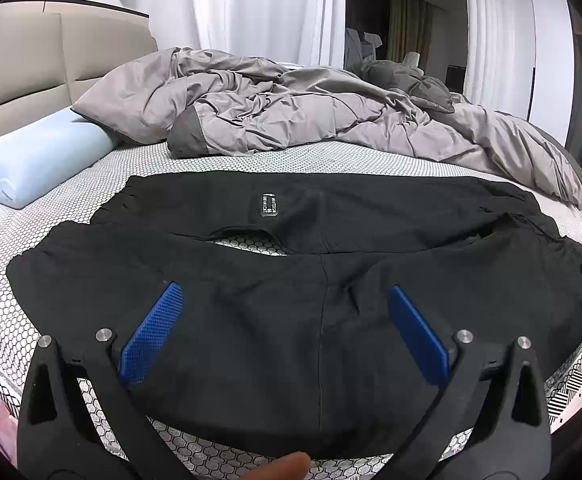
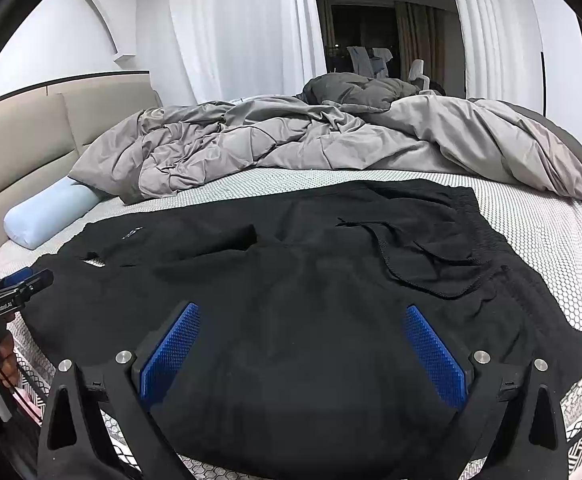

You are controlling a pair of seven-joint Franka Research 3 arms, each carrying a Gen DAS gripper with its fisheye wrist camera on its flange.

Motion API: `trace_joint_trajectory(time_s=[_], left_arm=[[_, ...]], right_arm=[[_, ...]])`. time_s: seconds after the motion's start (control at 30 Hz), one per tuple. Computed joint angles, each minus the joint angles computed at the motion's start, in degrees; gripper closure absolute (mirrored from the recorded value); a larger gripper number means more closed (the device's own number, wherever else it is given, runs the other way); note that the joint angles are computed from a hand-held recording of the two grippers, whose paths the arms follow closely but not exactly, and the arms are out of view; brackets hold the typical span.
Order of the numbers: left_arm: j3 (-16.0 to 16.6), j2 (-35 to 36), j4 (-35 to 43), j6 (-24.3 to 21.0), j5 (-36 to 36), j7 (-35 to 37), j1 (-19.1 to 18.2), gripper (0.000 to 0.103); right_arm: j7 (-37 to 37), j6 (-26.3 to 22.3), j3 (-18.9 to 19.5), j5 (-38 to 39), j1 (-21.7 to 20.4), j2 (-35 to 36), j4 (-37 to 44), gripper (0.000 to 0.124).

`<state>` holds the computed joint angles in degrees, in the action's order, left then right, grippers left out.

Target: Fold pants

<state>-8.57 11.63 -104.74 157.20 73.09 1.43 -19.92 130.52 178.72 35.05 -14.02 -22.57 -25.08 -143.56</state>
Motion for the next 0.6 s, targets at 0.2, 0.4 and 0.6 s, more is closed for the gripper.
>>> trace_joint_trajectory(time_s=[0.2,0.4,0.6], left_arm=[[0.0,0.1,0.1,0.2,0.1,0.2,0.0,0.001],[0.0,0.2,0.0,0.2,0.2,0.1,-0.2,0.001],[0.2,-0.1,-0.5,2.0,0.2,-0.8,0.1,0.001]], right_arm=[[0.8,-1.6,0.0,-1.2,-0.1,1.0,0.9,0.021],[2.3,-2.3,-1.2,-3.5,0.9,1.4,1.1,0.021],[3.8,-2.9,-2.7,-4.9,1.9,1.6,1.1,0.021]])
